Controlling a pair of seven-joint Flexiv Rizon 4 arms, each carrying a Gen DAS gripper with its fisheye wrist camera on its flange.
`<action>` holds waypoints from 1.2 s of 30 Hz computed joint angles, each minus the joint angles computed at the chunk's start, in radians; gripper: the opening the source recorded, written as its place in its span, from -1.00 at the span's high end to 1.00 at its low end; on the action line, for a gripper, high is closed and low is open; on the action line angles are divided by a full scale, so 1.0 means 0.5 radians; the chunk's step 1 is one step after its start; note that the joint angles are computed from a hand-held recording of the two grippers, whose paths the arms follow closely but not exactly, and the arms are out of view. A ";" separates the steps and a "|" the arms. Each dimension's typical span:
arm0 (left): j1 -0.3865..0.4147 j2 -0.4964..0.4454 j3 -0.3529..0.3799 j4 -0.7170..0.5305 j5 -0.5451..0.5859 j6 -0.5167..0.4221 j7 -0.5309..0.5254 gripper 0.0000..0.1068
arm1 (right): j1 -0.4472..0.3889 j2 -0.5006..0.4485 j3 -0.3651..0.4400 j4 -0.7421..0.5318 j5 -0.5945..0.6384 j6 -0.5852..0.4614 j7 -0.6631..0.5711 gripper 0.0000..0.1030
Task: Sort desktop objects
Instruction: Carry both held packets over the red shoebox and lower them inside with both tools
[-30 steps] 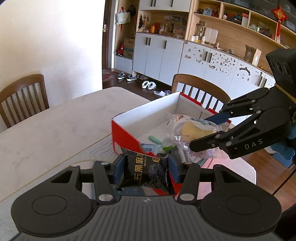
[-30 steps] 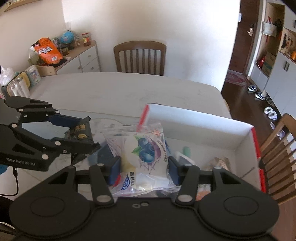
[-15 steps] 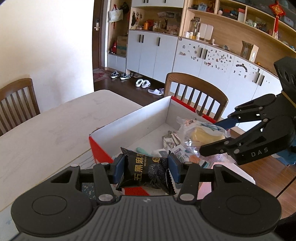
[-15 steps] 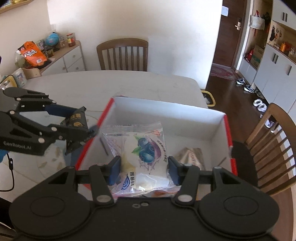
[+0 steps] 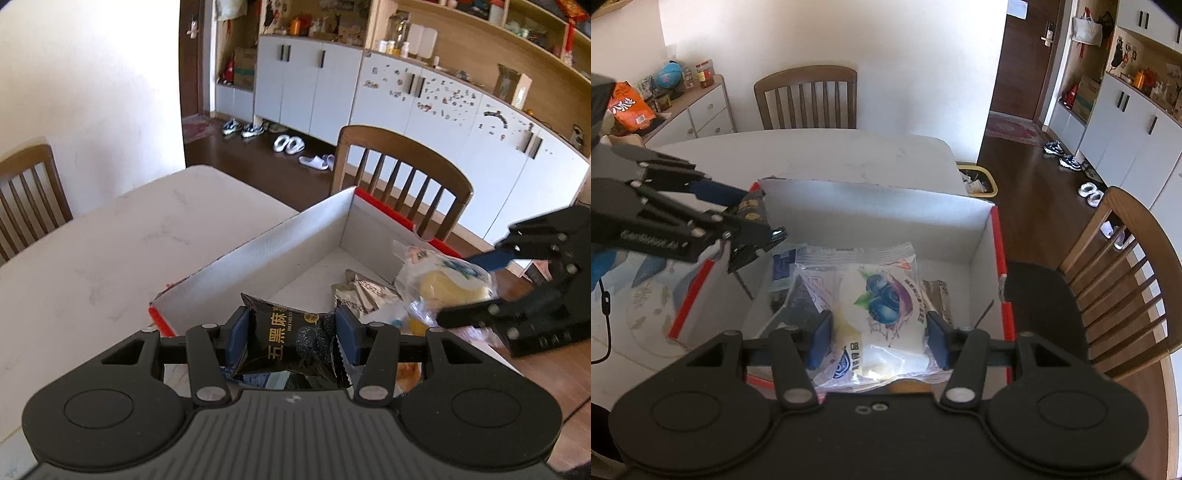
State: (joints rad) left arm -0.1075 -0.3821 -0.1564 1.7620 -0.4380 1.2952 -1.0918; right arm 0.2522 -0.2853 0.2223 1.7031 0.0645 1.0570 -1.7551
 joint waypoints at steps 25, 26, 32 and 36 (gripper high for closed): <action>-0.179 -0.459 0.255 -0.800 0.554 -0.700 -0.674 0.08 | -0.031 -0.180 -0.001 -0.146 0.002 -0.110 -0.021 -0.03; -0.181 -0.473 0.259 -0.822 0.565 -0.721 -0.697 0.08 | -0.032 -0.184 0.002 -0.152 0.007 -0.119 -0.025 -0.03; -0.199 -0.550 0.277 -0.949 0.632 -0.847 -0.797 0.08 | -0.025 -0.203 -0.003 -0.170 0.000 -0.155 -0.019 -0.03; -0.206 -0.594 0.282 -1.025 0.664 -0.930 -0.837 0.08 | -0.036 -0.200 0.010 -0.174 0.020 -0.186 -0.046 -0.03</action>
